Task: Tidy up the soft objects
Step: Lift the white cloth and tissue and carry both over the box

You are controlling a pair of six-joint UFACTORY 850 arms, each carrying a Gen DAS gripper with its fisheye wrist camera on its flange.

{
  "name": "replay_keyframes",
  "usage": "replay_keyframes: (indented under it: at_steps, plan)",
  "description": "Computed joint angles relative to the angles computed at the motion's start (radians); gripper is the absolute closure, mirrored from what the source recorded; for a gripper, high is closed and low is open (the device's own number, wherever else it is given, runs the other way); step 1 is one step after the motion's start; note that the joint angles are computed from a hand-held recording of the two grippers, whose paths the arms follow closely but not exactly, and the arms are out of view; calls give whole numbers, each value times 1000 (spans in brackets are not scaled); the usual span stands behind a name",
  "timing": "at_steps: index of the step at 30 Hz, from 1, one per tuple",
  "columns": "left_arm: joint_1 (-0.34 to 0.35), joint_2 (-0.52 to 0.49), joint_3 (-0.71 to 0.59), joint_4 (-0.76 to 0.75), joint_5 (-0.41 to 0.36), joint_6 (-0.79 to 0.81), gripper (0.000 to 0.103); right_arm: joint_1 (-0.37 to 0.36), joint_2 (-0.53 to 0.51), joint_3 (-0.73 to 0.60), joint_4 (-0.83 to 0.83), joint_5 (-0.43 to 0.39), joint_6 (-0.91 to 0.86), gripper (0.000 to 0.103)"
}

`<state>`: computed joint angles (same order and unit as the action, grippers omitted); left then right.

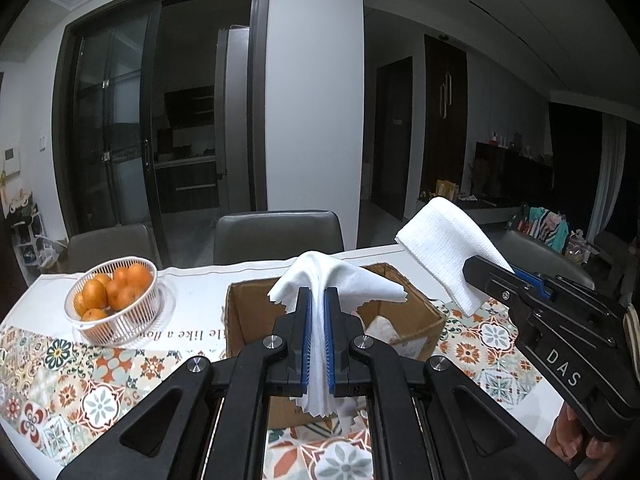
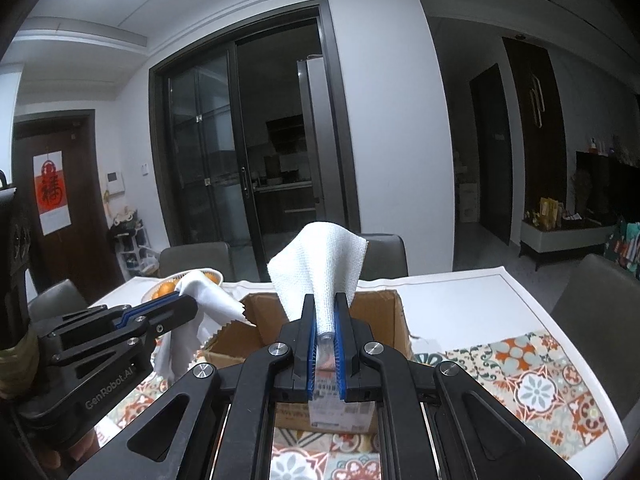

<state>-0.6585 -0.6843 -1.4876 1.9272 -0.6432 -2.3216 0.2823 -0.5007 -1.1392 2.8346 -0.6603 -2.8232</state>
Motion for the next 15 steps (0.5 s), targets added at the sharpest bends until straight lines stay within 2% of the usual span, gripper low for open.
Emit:
replay_keyframes:
  at_steps: [9,15]
  plan:
    - [42,-69,-96,-31,49,58,95,-1,-81,-121,-25,65,19,94]
    - [69,-120,-159,-71,111,94,95,6,-134,-198,-28,126,9,94]
